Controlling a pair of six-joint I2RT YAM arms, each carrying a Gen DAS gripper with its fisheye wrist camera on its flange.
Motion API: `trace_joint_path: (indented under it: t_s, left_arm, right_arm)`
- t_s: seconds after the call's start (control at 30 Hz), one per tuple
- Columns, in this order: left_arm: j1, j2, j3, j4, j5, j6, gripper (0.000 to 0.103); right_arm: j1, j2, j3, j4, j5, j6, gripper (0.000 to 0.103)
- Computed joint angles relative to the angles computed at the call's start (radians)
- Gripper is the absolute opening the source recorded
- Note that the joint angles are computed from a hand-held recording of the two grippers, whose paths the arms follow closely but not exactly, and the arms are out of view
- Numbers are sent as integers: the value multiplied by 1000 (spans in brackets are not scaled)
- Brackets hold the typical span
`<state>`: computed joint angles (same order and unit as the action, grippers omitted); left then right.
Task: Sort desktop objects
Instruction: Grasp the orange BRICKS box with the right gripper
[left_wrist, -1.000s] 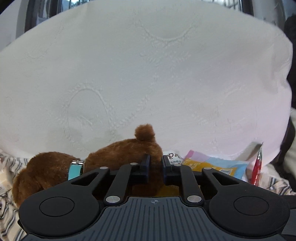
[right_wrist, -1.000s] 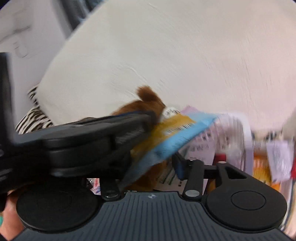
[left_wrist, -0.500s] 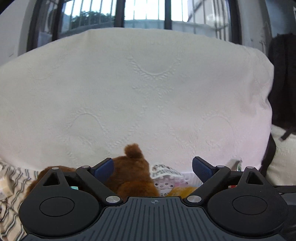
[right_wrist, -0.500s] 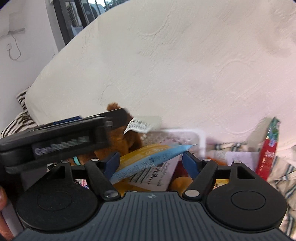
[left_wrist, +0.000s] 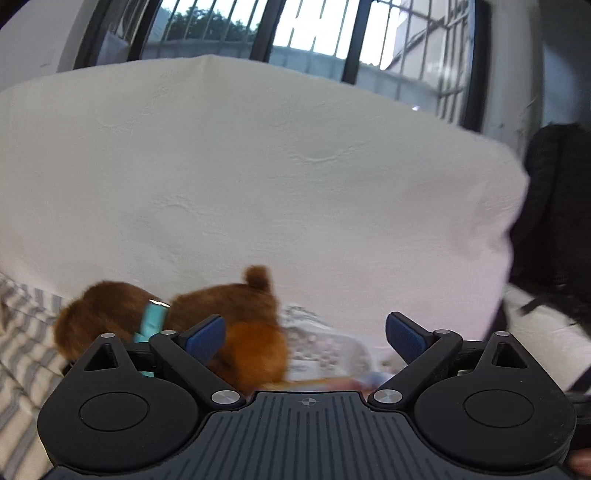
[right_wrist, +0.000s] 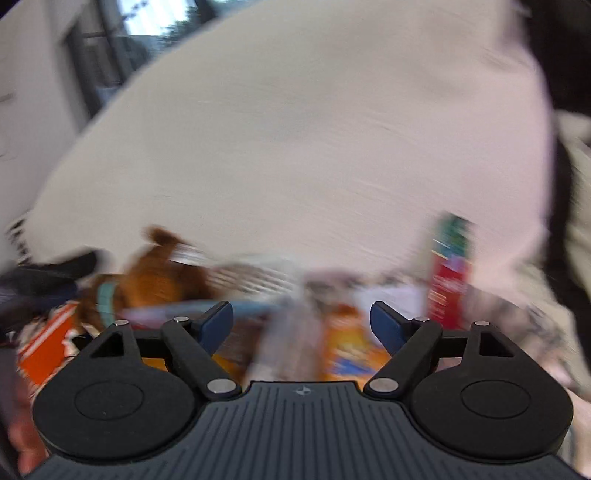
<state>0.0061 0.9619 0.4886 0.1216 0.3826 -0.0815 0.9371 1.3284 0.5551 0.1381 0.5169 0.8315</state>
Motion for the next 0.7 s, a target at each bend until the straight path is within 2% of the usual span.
trace_joint_path:
  t_s: [0.07, 0.13, 0.23, 0.33, 0.5, 0.63, 0.7]
  left_arm:
    - [-52, -84, -55, -16, 10, -43, 103]
    - [-137, -150, -116, -13, 0, -85, 103]
    - [-307, -184, -206, 48, -100, -147, 103]
    - [-394, -108, -259, 152, -158, -213, 103]
    - [-381, -15, -334, 347, -200, -245, 103]
    - [-354, -30, -353, 380, -203, -190, 103]
    - [-335, -36, -357, 382, -176, -188, 103]
  right_arm:
    - [-68, -6, -64, 7, -93, 30, 85]
    - [-133, 9, -126, 64, -195, 45, 85]
    - [-207, 75, -171, 174, -327, 45, 85]
    - [-221, 197, -124, 222, -349, -1, 86]
    - [-224, 363, 4, 244, -373, -103, 89]
    - [-203, 467, 120, 219, -405, -208, 89]
    - [-193, 511, 173, 193, -364, -205, 85]
